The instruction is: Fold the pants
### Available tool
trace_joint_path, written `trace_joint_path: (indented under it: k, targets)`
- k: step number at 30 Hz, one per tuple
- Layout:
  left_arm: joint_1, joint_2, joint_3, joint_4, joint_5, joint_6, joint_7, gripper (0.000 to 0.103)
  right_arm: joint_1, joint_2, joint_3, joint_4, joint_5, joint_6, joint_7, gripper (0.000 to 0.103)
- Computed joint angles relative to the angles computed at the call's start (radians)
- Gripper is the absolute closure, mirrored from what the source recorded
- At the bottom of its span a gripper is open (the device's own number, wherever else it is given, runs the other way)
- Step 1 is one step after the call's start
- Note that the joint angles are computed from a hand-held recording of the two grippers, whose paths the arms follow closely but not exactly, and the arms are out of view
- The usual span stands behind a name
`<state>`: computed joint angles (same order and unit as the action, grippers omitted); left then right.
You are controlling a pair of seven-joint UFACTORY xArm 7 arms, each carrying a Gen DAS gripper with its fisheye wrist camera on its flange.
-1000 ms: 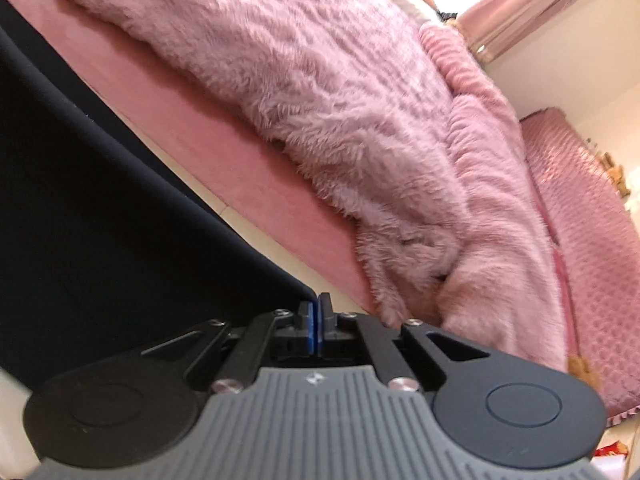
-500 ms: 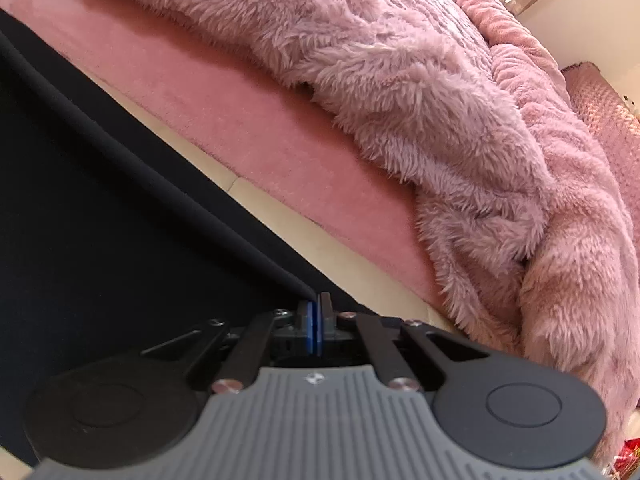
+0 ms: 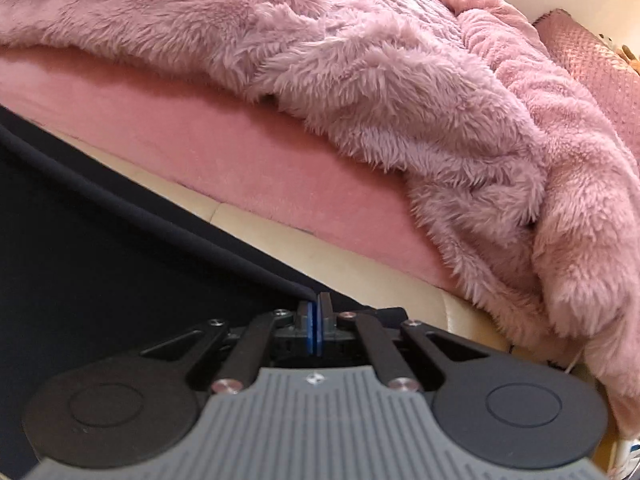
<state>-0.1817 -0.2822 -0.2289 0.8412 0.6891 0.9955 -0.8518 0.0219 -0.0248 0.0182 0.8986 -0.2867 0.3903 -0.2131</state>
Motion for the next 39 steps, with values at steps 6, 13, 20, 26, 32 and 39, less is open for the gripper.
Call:
trace_joint_path:
  k: [6, 13, 20, 26, 32, 39]
  targets:
    - [0.004, -0.026, -0.007, -0.039, 0.049, -0.044, -0.043, 0.065, -0.005, -0.002, -0.001, -0.034, -0.048, -0.073, 0.1, 0.099]
    - [-0.009, -0.117, -0.055, -0.073, 0.1, -0.101, -0.083, 0.049, -0.056, -0.113, 0.033, -0.142, -0.119, -0.213, 0.194, 0.036]
    - [-0.052, -0.307, -0.055, -0.21, -0.166, -0.237, -0.158, 0.05, -0.057, -0.39, -0.03, -0.341, 0.105, -0.203, 0.259, 0.039]
    - [-0.037, -0.352, -0.126, -0.288, -0.291, -0.292, -0.231, 0.056, -0.077, -0.592, -0.134, -0.512, 0.38, -0.108, 0.419, 0.04]
    - [-0.049, -0.283, -0.142, -0.261, -0.316, -0.236, -0.218, 0.071, 0.059, -0.588, -0.311, -0.597, 0.671, -0.232, 0.468, 0.053]
    - [-0.081, -0.21, -0.134, -0.201, -0.324, -0.144, -0.205, 0.086, -0.022, -0.5, -0.188, -0.589, 0.637, -0.317, 0.545, 0.094]
